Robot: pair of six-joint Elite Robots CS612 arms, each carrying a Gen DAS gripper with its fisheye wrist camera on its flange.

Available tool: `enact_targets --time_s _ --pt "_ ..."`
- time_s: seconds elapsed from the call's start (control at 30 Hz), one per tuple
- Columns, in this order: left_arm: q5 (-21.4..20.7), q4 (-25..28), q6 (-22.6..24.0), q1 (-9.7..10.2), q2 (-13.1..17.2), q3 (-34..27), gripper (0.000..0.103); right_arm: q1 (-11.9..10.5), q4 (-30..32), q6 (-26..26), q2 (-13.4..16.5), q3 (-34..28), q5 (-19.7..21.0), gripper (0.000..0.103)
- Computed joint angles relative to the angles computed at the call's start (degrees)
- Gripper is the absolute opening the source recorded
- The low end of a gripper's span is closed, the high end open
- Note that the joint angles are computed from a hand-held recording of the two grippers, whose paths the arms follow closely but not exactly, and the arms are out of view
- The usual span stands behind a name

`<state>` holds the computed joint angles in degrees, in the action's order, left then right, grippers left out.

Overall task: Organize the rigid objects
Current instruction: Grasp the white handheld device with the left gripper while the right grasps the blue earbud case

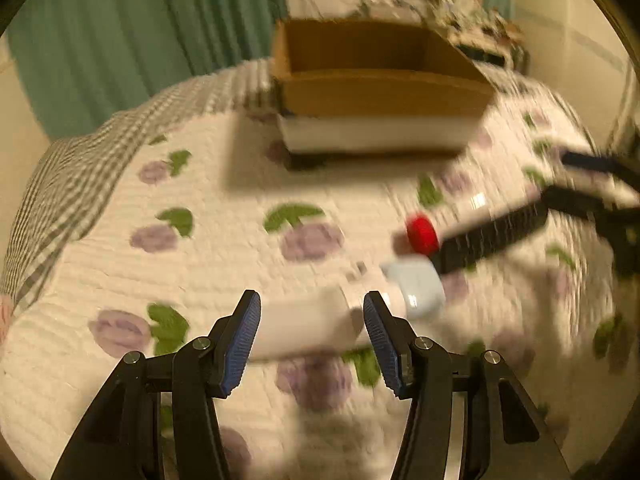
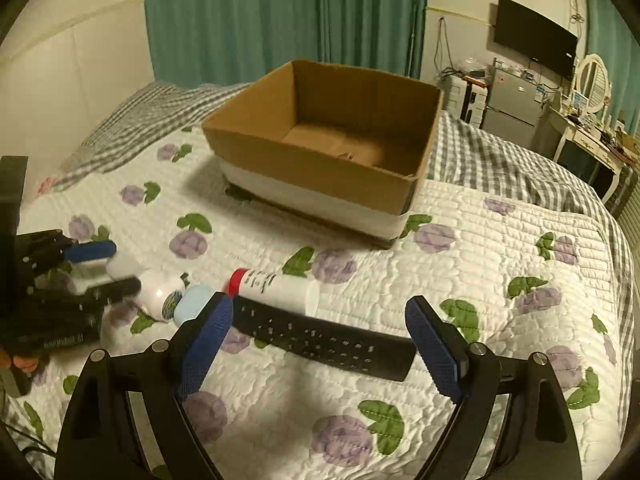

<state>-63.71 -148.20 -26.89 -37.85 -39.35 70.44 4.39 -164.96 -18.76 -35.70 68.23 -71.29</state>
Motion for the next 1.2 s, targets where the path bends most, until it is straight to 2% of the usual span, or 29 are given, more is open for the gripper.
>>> enact_targets --time_s 0.13,0.33,0.43,0.5,0.53,0.6,0.63,0.7,0.77,0.83,0.9,0.93,1.0,1.03,1.1,1.2 --pt "-1.07 2.9 6.61 -0.45 0.77 -1.14 0.056 0.08 0.76 0.04 0.12 -0.16 -0.4 0.088" --pt "-0.59 6.65 16.34 -0.18 2.86 -4.74 0.066 -0.18 3.03 1.77 0.43 -1.14 -0.2 0.088" --pt "-5.91 10.0 17.8 1.25 4.4 -7.88 0.067 -0.2 3.89 2.39 0.58 -1.53 -0.5 0.088" --pt "-7.01 11.18 17.32 1.67 4.96 -8.85 0.067 -0.19 3.92 2.3 0.53 -1.45 -0.65 0.088" --pt "-7.44 11.16 17.26 1.77 4.98 -8.89 0.064 -0.16 3.79 2.15 0.48 -1.33 -0.82 0.088" --pt "-7.08 9.54 17.16 1.61 4.43 -7.9 0.06 -0.08 3.42 1.85 0.39 -1.11 -1.15 0.088" --pt "-6.42 8.35 16.86 1.47 4.04 -7.21 0.054 -0.03 3.08 1.78 0.27 -0.88 -1.16 0.088" --pt "-5.57 6.29 14.83 1.45 3.25 -6.11 0.053 0.12 2.25 2.08 0.07 -0.47 -1.31 0.088" --pt "-4.25 3.6 11.62 1.41 2.31 -5.02 0.053 0.33 1.49 2.51 -0.22 0.19 -0.82 0.088" --pt "-1.08 -1.0 9.15 1.12 1.12 -3.41 0.053 0.68 1.26 3.05 -0.45 0.8 -0.42 0.088" --pt "-1.1 -5.42 6.94 1.38 0.06 -1.9 0.053 1.09 1.7 4.36 -0.58 1.34 0.76 0.088" --pt "-1.14 -6.99 5.82 1.49 -0.28 -1.38 0.053 1.29 2.69 4.6 -0.52 1.32 1.66 0.086" --pt "-0.38 -9.35 4.46 1.59 -0.61 -0.85 0.053 2.0 5.5 3.98 -0.13 0.99 2.4 0.073" --pt "0.03 -9.97 3.83 1.66 -0.76 -0.41 0.053 2.39 7.44 3.31 0.22 0.47 2.36 0.071" --pt "-0.91 -10.54 2.12 2.06 -0.96 0.33 0.053 3.08 10.96 2.79 1.2 -0.86 2.41 0.063" --pt "-2.55 -8.97 -0.06 2.62 -0.67 0.09 0.053 3.81 15.59 4.29 3.03 -3.64 2.49 0.059"
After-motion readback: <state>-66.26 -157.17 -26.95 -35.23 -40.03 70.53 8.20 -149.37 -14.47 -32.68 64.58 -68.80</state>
